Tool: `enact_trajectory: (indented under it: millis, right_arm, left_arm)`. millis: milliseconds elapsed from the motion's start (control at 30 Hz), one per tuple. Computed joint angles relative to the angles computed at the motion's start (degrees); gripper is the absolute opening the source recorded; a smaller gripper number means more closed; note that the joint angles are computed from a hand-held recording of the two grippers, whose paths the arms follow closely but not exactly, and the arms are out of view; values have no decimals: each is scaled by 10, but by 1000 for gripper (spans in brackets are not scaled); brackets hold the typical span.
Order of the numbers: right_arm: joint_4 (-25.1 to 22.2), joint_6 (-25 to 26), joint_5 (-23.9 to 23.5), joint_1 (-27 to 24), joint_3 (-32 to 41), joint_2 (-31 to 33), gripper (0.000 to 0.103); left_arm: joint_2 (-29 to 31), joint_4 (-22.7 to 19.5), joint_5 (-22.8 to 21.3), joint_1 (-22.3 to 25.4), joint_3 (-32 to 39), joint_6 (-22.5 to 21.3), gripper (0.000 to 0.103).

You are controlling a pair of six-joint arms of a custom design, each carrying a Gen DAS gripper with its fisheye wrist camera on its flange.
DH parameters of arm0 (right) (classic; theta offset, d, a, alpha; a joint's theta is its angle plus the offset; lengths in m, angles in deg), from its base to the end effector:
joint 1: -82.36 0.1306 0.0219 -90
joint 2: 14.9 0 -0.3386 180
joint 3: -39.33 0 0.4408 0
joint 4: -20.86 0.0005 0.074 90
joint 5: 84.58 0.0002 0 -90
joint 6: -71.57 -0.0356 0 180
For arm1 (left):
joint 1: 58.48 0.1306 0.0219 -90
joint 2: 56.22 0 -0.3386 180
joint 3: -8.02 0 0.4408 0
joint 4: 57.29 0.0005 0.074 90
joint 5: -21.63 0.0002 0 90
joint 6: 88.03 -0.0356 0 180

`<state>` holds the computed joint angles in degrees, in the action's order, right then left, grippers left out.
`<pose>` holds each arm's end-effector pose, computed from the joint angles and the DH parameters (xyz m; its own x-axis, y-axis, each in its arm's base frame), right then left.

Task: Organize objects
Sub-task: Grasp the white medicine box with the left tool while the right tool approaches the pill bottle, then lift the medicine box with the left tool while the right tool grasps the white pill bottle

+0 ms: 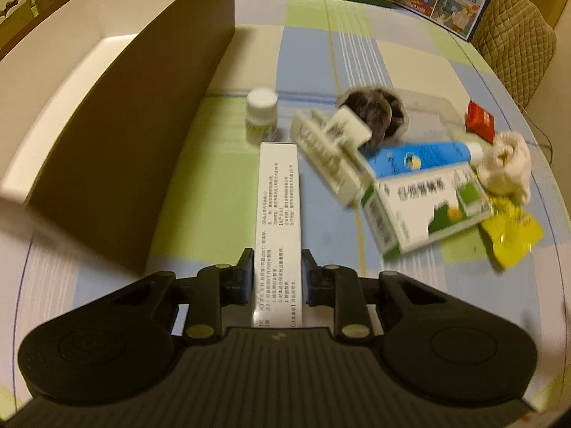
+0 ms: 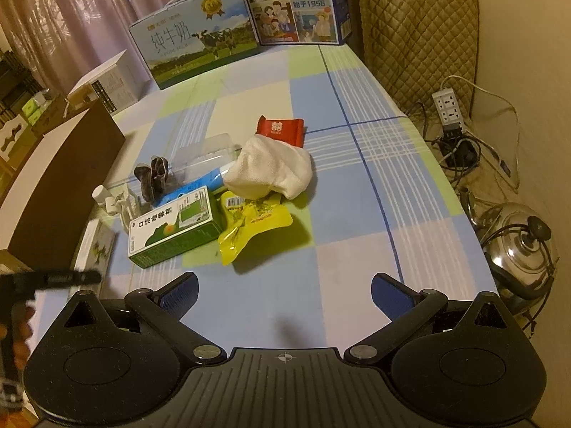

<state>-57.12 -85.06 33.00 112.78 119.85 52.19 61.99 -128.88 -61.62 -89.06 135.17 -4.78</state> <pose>0.3225 0.1697 0.4495 -0.5634 0.6128 -0.5542 0.6048 0.7628 0.2286 0.5723 -0.3436 0.4003 -0.6945 0.5460 -0.4685 0.6378 0.7686 -0.0497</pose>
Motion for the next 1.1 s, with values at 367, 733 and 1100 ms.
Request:
enact_trajectory:
  millis: [367, 733, 1100]
  right_arm:
    - [9, 12, -9, -3, -22, -21, 101]
    - [28, 27, -3, 1, -49, -54, 101]
    - [140, 162, -40, -12, -41, -20, 77]
  left_arm:
    - [-6, -4, -1, -2, -10, -7, 37]
    - [-22, 39, -30, -8, -36, -13, 21]
    - [-139, 63, -37, 42, -153, 31, 21]
